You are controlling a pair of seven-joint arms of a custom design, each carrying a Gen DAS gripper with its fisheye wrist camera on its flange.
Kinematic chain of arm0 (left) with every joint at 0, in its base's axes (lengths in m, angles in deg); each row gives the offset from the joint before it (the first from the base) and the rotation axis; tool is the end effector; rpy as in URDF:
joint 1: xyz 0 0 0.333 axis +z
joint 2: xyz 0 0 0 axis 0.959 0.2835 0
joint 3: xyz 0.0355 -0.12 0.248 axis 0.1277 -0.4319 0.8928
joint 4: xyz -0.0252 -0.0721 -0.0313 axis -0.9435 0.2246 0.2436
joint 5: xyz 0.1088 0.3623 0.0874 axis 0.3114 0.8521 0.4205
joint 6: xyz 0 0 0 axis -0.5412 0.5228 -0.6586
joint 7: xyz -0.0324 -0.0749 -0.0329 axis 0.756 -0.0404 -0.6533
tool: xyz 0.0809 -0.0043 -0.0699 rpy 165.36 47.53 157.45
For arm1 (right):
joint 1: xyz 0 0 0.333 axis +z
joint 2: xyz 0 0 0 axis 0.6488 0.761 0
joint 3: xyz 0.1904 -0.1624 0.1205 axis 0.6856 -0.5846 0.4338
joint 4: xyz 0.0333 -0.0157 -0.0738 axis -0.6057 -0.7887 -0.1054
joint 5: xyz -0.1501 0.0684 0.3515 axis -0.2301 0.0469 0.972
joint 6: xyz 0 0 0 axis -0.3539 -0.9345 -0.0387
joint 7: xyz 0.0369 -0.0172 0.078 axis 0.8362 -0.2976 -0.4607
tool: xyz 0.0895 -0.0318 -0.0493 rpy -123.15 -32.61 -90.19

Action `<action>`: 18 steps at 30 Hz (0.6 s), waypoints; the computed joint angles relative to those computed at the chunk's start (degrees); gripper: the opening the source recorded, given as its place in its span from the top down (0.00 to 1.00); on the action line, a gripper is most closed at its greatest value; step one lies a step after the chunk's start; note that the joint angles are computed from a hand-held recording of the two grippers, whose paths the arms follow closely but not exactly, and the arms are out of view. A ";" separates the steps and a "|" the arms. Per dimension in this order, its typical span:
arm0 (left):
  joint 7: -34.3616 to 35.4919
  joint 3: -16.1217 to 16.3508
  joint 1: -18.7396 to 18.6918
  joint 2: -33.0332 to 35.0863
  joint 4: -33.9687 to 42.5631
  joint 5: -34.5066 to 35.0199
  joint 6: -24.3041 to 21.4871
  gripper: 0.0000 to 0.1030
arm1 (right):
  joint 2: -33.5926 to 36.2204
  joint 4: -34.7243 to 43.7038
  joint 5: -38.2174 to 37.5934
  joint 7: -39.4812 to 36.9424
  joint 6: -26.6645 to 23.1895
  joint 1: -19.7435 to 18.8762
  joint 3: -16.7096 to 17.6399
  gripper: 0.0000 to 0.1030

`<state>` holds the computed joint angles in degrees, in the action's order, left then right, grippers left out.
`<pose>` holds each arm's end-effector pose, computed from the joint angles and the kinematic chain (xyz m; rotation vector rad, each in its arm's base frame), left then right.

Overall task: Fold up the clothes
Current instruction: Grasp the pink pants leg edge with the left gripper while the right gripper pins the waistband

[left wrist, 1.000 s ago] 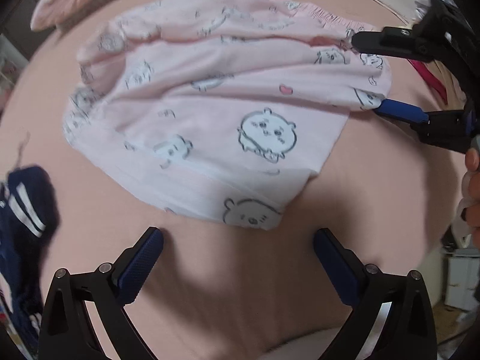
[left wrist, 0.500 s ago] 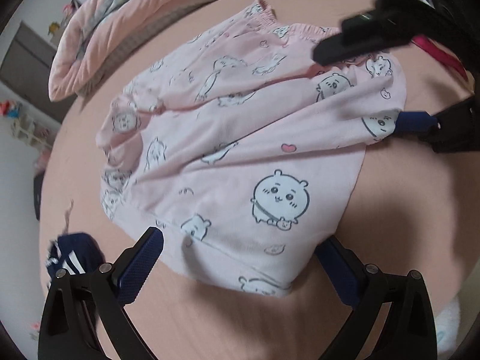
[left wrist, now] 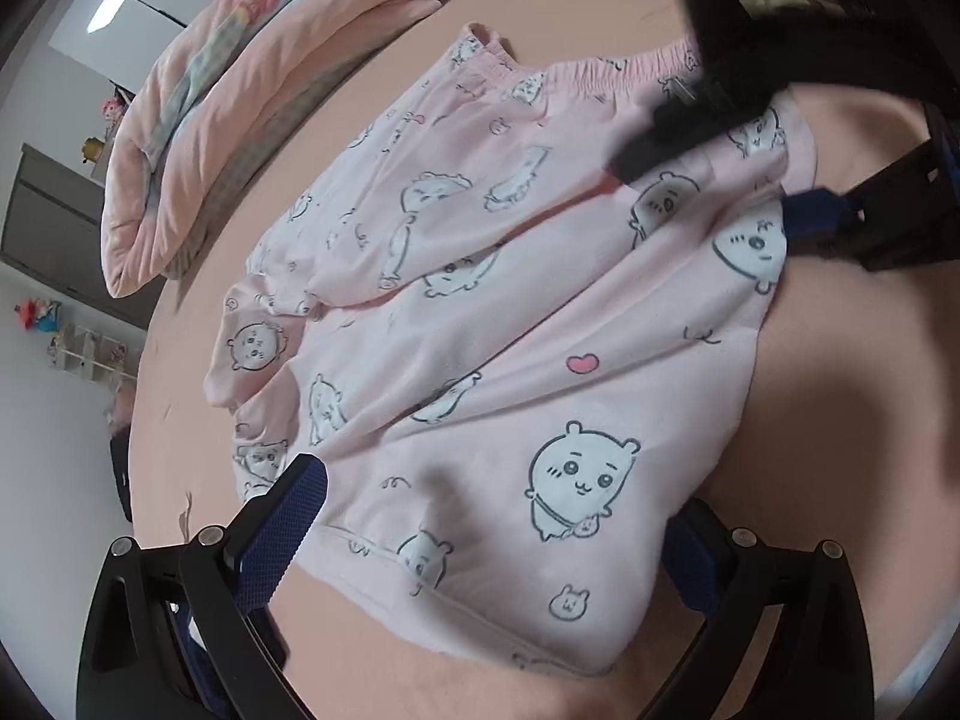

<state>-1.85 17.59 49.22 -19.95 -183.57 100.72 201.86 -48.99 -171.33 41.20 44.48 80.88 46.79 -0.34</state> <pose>0.5020 -0.3577 0.5225 -1.1705 2.2066 -0.0619 0.6408 0.1602 0.4667 -1.2325 1.9107 0.6709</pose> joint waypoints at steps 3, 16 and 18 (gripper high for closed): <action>-0.93 0.38 1.14 -0.88 -1.22 -3.54 2.11 0.04 | -0.32 -2.58 3.21 -1.46 -0.20 -1.15 -0.02 1.00; 6.51 -0.20 3.59 -1.88 -1.59 -18.29 4.63 0.67 | 0.02 -0.98 -1.38 -3.53 0.15 -0.05 -0.44 1.00; 5.51 0.13 4.26 -1.76 -0.88 -22.77 4.33 0.71 | 0.44 0.35 -3.98 -1.60 -0.68 0.29 -0.66 1.00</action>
